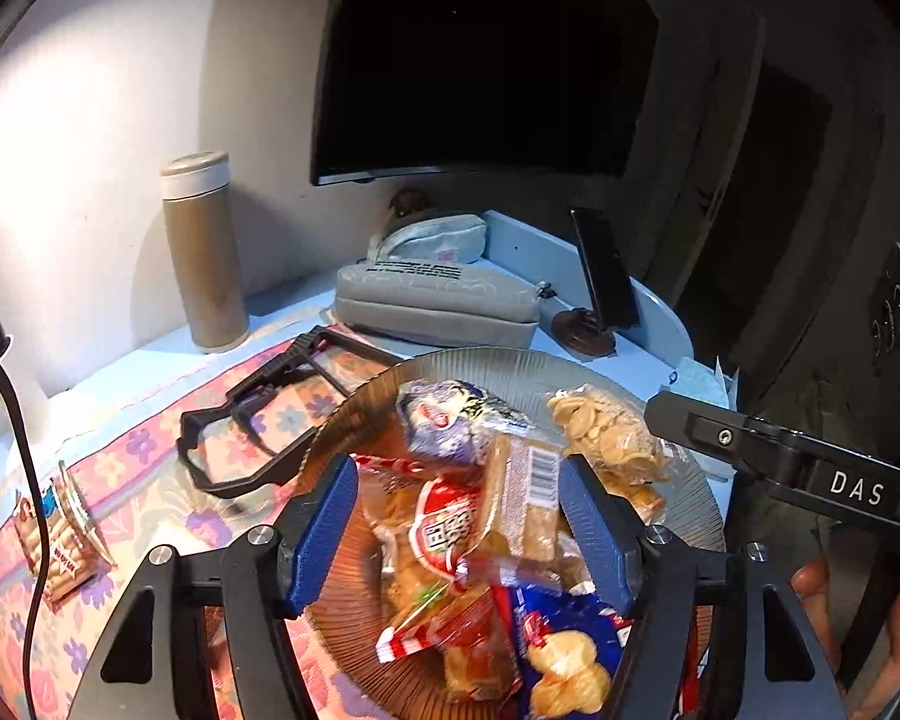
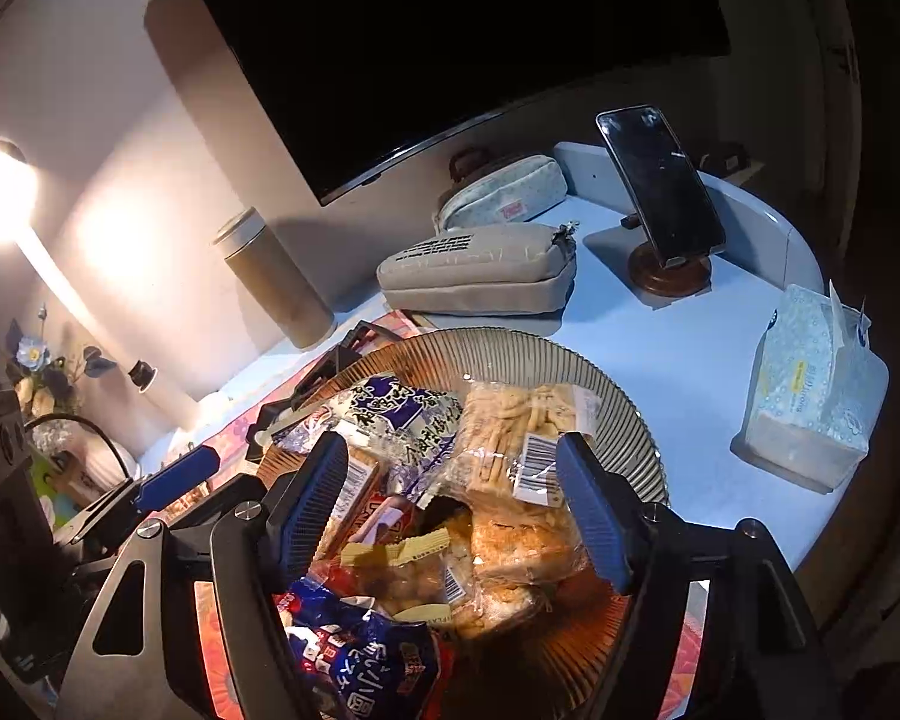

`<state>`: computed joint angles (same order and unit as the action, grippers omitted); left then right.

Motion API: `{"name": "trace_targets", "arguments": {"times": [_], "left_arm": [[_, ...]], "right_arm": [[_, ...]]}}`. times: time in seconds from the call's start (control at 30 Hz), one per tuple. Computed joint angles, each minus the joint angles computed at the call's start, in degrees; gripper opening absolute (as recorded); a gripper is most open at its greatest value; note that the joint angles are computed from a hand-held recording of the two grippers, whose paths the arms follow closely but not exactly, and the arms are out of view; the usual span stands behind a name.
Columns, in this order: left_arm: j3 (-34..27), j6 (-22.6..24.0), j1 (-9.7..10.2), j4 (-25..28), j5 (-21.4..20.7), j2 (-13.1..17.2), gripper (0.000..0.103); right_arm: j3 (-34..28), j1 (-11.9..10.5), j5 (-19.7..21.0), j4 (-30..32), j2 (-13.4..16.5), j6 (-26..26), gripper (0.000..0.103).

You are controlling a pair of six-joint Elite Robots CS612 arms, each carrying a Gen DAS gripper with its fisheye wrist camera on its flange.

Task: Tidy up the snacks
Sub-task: 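Carry both held packs onto the amber plate and open both tools, then move both tools back over the remaining snacks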

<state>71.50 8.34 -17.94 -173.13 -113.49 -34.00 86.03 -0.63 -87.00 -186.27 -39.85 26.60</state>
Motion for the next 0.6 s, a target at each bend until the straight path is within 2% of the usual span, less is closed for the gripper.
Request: {"name": "trace_targets", "arguments": {"times": [0.33,0.6], "left_arm": [[1.31,-0.89,1.34,-1.00,0.56,-0.54,0.067],[2.15,-3.16,3.15,-2.37,1.27,-0.86,0.067]], "right_arm": [[-1.09,1.55,-0.43,1.08,0.06,-2.28,0.072],[-2.78,3.05,0.31,2.19,0.65,-3.88,0.071]]}}
